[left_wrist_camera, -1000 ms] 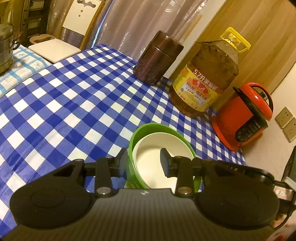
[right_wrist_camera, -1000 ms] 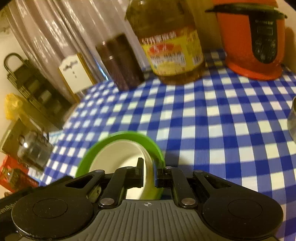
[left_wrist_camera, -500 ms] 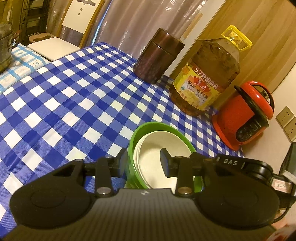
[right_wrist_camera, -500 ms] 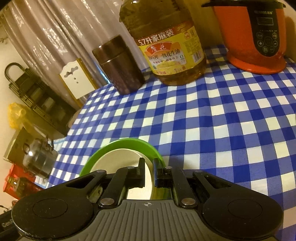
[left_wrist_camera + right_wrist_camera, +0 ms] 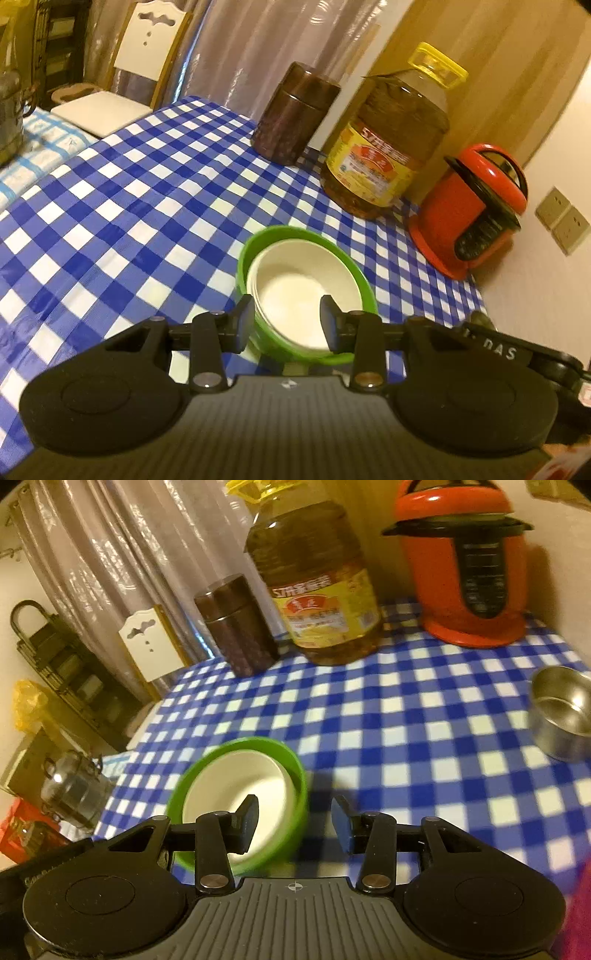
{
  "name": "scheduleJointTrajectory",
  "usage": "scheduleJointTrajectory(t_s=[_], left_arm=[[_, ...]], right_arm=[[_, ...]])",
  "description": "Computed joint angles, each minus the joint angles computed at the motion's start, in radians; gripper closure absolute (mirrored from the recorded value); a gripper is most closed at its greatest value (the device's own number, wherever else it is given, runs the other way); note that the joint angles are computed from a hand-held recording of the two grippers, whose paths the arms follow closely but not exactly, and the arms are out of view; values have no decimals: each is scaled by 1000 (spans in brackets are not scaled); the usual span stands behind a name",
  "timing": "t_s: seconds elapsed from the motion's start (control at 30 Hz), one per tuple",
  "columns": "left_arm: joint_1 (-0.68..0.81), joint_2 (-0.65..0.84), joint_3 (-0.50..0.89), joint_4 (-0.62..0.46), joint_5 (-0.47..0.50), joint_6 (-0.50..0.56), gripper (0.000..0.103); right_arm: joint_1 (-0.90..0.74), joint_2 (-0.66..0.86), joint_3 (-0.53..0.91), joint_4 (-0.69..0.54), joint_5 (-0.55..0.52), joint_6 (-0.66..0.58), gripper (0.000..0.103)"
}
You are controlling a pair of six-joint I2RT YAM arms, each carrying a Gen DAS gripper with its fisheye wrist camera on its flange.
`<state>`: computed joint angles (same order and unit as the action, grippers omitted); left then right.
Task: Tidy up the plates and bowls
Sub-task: 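Withdraw both tools and move them toward the small steel bowl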
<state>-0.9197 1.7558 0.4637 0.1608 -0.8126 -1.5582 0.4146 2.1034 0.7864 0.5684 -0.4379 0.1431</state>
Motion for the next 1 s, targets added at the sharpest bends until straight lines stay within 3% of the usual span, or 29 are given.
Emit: scheduleJointTrajectory(t_s=[0.33,0.53,0.7,1.0], left_arm=[[-238,87,194,-330,-26,-235,62],[-346,164,319,-450,-9,-318,55],[-409,214,415,-520,-6,-348,52],[-464,294,600,-620,-5,-281,42]], right_arm=[[-154,-228,-315,27,3,-81,56],[-315,-358,-471,-4,-29,-182,53],[-473,-463,-547,-53,-62,-289,41],[-786,-590,-569,-294,-183,-520,38]])
